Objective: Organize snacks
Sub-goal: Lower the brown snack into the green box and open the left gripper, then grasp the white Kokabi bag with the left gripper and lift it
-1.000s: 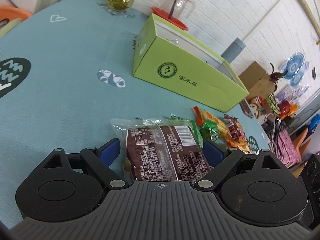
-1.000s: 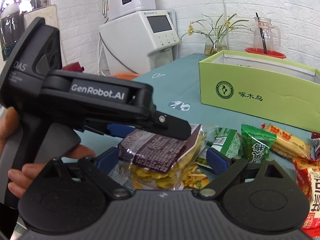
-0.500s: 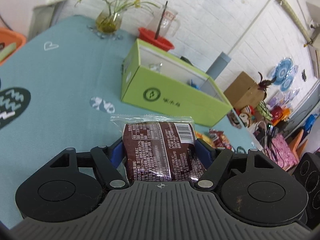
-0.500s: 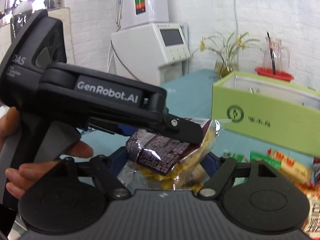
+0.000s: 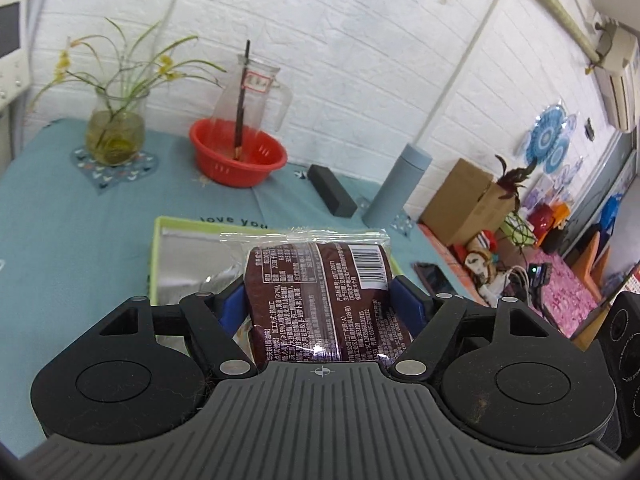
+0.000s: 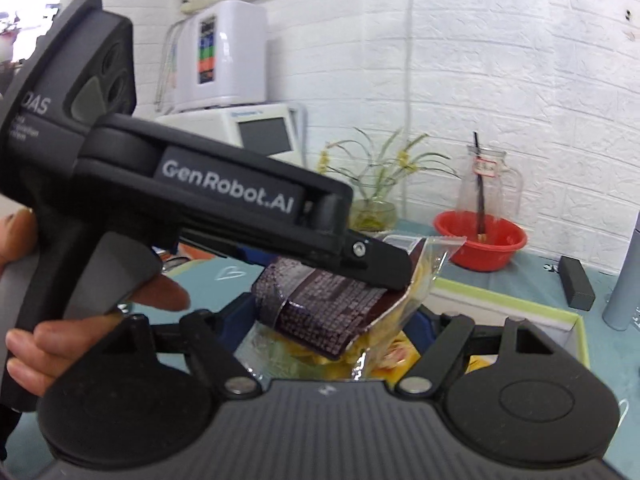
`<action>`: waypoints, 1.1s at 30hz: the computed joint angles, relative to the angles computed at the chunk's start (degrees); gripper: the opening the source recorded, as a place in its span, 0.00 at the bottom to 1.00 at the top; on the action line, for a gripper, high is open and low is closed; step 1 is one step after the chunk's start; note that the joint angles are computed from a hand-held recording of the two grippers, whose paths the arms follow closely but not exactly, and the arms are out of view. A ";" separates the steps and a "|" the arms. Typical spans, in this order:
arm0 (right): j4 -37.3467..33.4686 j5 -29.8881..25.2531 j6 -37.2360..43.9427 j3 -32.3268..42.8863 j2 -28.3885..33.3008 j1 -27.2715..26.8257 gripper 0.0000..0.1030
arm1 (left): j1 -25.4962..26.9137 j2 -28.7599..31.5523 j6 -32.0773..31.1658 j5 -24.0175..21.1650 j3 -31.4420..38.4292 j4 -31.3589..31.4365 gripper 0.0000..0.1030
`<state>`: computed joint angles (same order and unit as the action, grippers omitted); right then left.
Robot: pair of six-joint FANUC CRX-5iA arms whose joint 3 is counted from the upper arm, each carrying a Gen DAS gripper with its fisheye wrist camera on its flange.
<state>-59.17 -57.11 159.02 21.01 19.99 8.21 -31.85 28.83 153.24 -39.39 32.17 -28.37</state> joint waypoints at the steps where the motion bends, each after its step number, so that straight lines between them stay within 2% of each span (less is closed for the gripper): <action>1: 1.50 0.03 -1.72 2.30 1.83 0.39 0.76 | 1.22 1.46 -2.11 0.24 1.20 2.52 0.59; 3: 4.60 -0.14 -5.16 6.39 5.36 1.34 0.77 | 3.09 4.31 -5.35 0.51 3.43 6.21 0.59; 5: 7.52 -0.19 -8.44 9.78 8.60 2.13 0.81 | 4.04 6.24 -6.14 -0.39 5.16 6.98 0.62; 7: 10.40 2.07 -11.28 10.94 10.06 2.82 0.81 | 4.61 5.55 -5.18 0.44 3.58 7.20 0.65; 8: 10.68 3.47 -11.51 10.36 9.77 2.64 0.83 | 4.47 3.86 -3.06 2.72 0.87 5.90 0.68; 9: 8.93 4.09 -10.02 9.25 9.03 1.52 0.91 | 3.95 2.12 -0.35 4.41 -1.55 3.53 0.74; 10: 6.50 4.07 -8.01 7.93 8.10 0.04 0.91 | 3.09 0.70 2.52 4.88 -3.17 0.53 0.77; 13: 0.65 2.60 -2.76 2.49 4.48 -4.51 0.91 | -0.94 -2.80 11.18 1.66 -6.43 -8.49 0.81; 17: -2.57 0.12 -0.05 -5.62 -0.43 -9.32 0.91 | -5.01 -6.07 17.96 1.45 -11.66 -11.41 0.81; 24: -2.69 -5.56 1.74 -18.58 -9.14 -14.72 0.91 | -13.47 -7.23 27.20 -3.24 -14.95 -15.83 0.81; 28: -2.22 -9.57 3.42 -23.66 -12.88 -15.36 0.91 | -17.65 -8.12 33.33 -5.73 -16.76 -18.77 0.81; 31: -2.77 -12.82 4.94 -26.24 -14.61 -15.38 0.91 | -19.77 -7.94 33.72 -9.87 -16.64 -18.94 0.81; 33: -3.30 -15.55 5.31 -26.82 -14.83 -15.08 0.91 | -20.39 -8.60 34.99 -10.26 -17.92 -18.93 0.79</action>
<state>-62.47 -72.65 164.33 -5.82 5.16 -6.86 -52.24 20.23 188.23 -49.65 14.26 -47.30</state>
